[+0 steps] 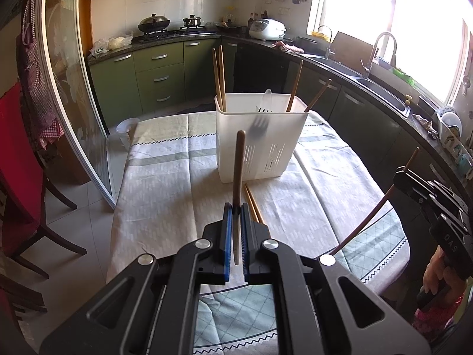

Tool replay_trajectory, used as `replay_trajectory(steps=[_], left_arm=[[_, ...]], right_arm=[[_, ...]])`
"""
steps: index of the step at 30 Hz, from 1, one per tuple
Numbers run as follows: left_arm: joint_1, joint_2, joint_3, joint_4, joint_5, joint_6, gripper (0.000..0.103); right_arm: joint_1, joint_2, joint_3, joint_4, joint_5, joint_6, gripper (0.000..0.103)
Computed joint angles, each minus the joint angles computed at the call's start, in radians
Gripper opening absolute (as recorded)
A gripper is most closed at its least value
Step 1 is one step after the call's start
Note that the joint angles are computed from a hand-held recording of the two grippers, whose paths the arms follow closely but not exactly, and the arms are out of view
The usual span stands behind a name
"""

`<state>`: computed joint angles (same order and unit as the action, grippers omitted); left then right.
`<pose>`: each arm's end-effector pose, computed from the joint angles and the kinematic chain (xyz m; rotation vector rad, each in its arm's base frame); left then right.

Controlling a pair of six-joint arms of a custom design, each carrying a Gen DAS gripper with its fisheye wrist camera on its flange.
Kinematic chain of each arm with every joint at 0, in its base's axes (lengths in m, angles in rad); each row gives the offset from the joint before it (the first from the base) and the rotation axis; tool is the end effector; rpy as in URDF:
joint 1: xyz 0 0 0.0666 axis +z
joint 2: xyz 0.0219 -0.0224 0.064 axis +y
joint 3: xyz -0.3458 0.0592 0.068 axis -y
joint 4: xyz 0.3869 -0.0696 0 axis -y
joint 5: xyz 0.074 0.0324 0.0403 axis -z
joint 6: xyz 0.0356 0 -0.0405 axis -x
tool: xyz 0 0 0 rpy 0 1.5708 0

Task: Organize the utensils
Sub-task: 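Raise both chopsticks upright, lower them into the white holder, open both grippers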

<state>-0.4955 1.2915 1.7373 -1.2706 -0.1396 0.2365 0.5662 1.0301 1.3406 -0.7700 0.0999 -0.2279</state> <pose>0.3673 -0.1933 0.5682 0.2440 2.3802 -0.1788 0.3132 0.1944 0.5316 -0.2824 2.0315 0.3977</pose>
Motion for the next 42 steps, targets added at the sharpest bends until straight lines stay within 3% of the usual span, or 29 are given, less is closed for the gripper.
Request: replay_trajectory(steps=[8,12,15,20,23,28,34,42], left_arm=[[0.005,0.024,0.084,-0.012,0.018,-0.015,0.006],[0.019,0.07,0.189,-0.037,0.054,-0.016,0.006],[0.017,0.117,0.296,-0.043,0.034,-0.03,0.006],[0.008,0.222,0.503,-0.035,-0.034,-0.05,0.006],[0.009,0.286,0.615,-0.012,-0.057,-0.058,0.006],[0.018,0.355,0.685,0.082,-0.073,-0.058,0.006],[0.033,0.397,0.624,0.169,-0.09,-0.062,0.006],[0.057,0.436,0.588,0.063,-0.059,-0.038,0.006]], right_arm=[[-0.029,0.02,0.047,0.042,-0.053,-0.024,0.006],[-0.059,0.034,0.089,0.099,-0.072,-0.048,0.006],[-0.072,0.063,0.143,0.158,-0.064,-0.056,0.006],[-0.078,0.144,0.254,0.266,-0.02,-0.045,0.006],[-0.062,0.193,0.305,0.341,0.06,0.011,0.006],[-0.055,0.288,0.367,0.428,0.142,0.083,0.006],[-0.076,0.4,0.443,0.377,0.118,0.089,0.006],[-0.079,0.471,0.49,0.257,0.09,0.099,0.006]])
